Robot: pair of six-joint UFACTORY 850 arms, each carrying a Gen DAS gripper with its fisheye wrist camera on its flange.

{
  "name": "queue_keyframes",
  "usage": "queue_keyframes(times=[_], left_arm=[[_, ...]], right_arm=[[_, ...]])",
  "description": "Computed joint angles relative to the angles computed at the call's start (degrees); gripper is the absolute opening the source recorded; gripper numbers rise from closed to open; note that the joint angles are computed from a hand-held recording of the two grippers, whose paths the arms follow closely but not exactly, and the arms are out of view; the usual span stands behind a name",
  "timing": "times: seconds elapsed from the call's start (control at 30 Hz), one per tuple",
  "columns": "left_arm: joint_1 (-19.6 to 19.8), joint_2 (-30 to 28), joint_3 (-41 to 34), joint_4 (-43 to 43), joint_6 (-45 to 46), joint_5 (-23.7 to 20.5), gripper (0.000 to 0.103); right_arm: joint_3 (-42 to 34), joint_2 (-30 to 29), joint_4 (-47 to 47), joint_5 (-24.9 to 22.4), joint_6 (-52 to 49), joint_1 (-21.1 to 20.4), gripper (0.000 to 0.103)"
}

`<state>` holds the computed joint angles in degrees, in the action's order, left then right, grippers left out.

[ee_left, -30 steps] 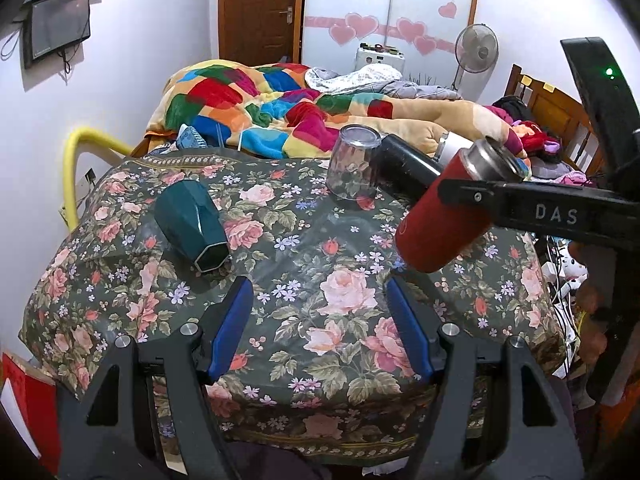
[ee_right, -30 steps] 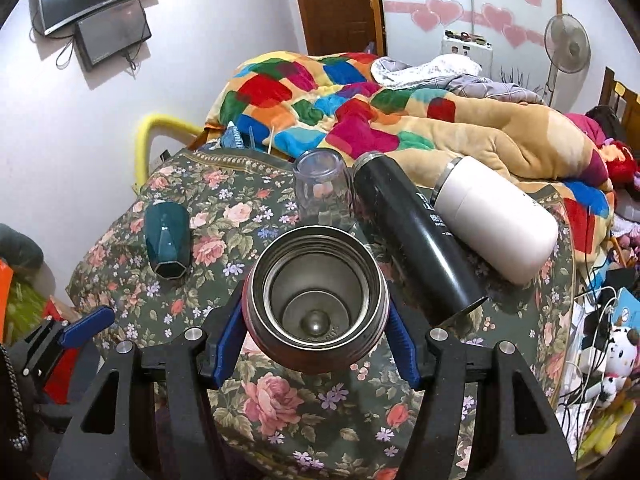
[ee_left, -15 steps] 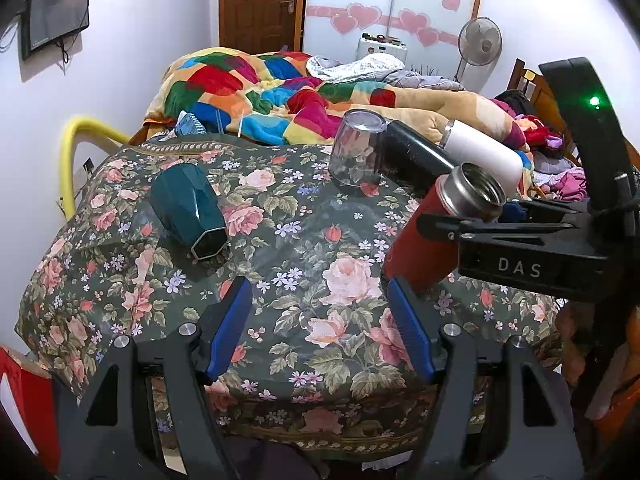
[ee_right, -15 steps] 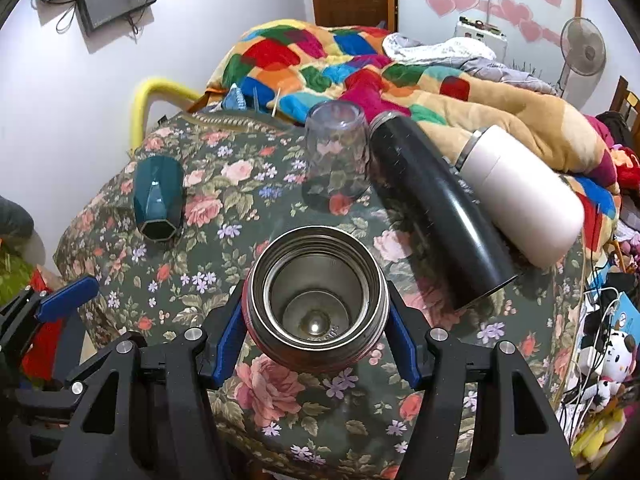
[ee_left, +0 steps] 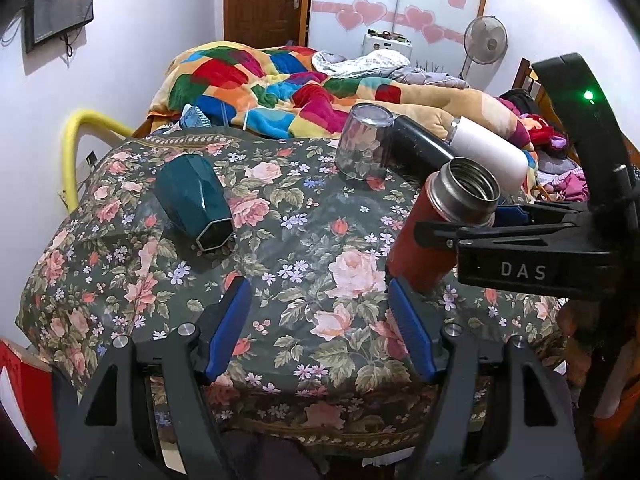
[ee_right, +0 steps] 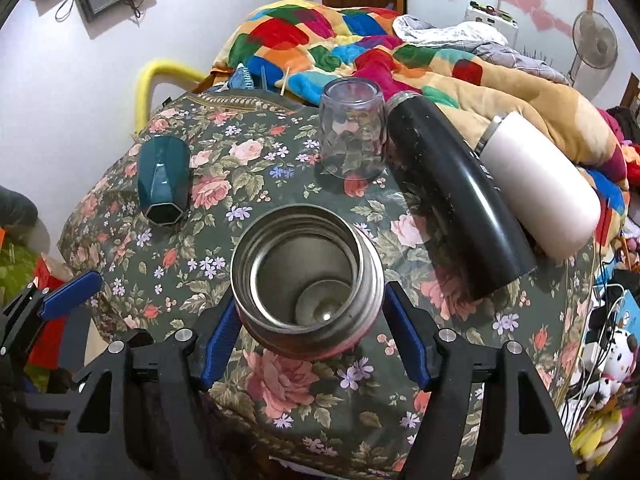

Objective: Flip cup upright
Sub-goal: 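Lift and rotate the red thermos bottle open end up with the right tool, then set the red thermos bottle upright on the bed and open the right tool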

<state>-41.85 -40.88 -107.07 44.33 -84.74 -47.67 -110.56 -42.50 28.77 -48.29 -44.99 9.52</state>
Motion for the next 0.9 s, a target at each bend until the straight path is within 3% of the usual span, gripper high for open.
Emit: queue_keyframes(times=[0.1,0.33,0.63,0.73,0.9], left_arm=[[-0.3,0.2,-0.3,0.5,0.0,-0.5,0.070],[-2.6,1.3,-1.9,5.6,-2.1,-3.0,0.070],[-8.3,5.4,-3.3,22.4,-11.4,-8.1,0.073],[-10.8,6.5,-3.6,28.8,-14.5,-11.5,0.080],[-14.5,7.1,-4.3,36.4,-17.1,-17.1,0.084]], right_arm=[[1.0,1.0,1.0,-0.8,-0.6,-0.6,0.066],[9.1,9.2,10.0,3.0,-9.9,-3.6,0.066],[21.9,24.0,38.6,7.8,-35.0,-10.2,0.066],[25.8,28.1,48.2,6.8,-43.1,-12.1,0.066],[32.0,34.0,61.1,3.7,-53.5,-14.7,0.067]])
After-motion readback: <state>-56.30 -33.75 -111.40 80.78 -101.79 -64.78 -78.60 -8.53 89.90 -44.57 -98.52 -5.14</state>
